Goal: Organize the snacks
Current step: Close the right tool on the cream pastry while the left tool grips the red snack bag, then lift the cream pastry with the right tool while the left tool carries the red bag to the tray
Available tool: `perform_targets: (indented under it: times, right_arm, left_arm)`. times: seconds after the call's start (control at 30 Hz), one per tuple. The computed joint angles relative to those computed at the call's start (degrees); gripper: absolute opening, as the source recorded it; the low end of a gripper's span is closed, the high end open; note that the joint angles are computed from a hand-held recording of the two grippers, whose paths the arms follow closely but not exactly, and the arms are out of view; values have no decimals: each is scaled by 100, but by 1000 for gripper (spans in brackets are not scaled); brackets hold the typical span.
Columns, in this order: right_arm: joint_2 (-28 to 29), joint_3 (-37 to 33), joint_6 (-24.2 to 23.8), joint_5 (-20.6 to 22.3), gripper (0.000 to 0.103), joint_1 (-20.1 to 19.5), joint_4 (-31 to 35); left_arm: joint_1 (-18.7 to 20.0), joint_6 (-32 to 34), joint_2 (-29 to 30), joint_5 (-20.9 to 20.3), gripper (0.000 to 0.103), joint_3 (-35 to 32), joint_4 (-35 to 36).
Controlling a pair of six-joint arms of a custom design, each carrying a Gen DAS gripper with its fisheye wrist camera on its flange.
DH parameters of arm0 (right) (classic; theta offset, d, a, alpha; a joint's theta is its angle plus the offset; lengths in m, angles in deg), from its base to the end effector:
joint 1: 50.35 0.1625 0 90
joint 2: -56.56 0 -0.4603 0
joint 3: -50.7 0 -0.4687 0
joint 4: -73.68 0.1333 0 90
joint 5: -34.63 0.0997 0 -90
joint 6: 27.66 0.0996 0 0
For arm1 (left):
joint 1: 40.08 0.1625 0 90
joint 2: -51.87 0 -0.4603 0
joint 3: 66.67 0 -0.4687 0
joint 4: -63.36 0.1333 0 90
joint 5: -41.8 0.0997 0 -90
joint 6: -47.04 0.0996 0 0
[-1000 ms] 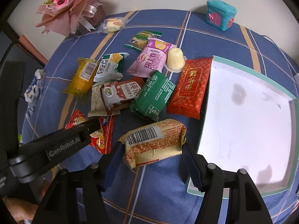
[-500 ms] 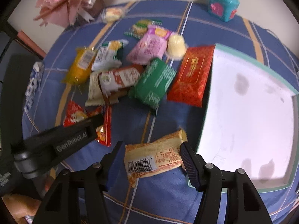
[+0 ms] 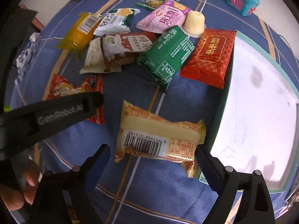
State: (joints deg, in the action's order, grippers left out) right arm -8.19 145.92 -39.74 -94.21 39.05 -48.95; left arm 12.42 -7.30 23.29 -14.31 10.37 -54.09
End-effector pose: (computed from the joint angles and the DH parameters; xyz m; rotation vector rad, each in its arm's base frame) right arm 0.0635 -0.7036 0.2674 0.2301 -2.4527 -0.0497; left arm -0.3241 -0.7325 -0.0810 -0.2233 2.4603 -0.2217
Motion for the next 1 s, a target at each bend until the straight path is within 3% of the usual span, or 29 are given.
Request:
perform_targets:
  times: [0.4, 0.63, 1.0]
  right_arm:
    - [17, 44, 142, 131, 92, -33, -308]
    - [3, 134, -7, -131, 74, 24, -526]
    - [-201, 123, 124, 19, 73, 133, -414]
  left_arm:
    - [28, -46, 26, -25, 54, -70, -35]
    - [15, -57, 12, -5, 51, -63, -30]
    - [-43, -42, -175, -5, 51, 120, -270]
